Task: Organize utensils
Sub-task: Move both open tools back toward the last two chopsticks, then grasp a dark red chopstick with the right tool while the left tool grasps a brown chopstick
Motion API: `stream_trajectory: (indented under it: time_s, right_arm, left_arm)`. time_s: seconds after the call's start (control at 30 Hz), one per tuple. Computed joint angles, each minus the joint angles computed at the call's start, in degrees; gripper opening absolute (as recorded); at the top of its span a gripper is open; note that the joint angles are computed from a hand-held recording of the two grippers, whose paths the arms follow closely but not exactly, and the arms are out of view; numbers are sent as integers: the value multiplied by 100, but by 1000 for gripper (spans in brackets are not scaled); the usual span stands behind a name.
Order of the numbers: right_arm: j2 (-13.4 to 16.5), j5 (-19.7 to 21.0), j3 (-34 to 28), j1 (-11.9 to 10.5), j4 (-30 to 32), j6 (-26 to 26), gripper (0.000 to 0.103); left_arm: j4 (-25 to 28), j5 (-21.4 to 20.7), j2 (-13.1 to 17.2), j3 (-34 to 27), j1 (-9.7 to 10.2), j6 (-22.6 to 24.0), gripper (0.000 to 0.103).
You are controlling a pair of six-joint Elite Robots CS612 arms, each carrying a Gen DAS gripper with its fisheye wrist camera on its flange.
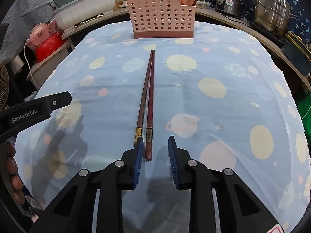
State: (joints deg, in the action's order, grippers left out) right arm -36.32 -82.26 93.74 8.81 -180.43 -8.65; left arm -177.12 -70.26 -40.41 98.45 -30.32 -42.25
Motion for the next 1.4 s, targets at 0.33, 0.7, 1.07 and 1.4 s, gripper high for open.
stream_trajectory:
  time_s: [0.33,0.7,1.07,1.4]
  right_arm:
    - [108,-89,-130,19,77,7,14]
    - [105,-205,-64,-116,-87,251,7]
    - [12,-245,157,-313,-219,472,7]
    - [-6,-171,212,-365,-261,513,7]
  left_arm:
    - [124,-69,42,-80,-16,34,42]
    - [153,-192,77,-164,-76,163,42]
    - [143,-718,248,-472,-264,620,43]
    - [337,-802,411,-703,-350,794,43]
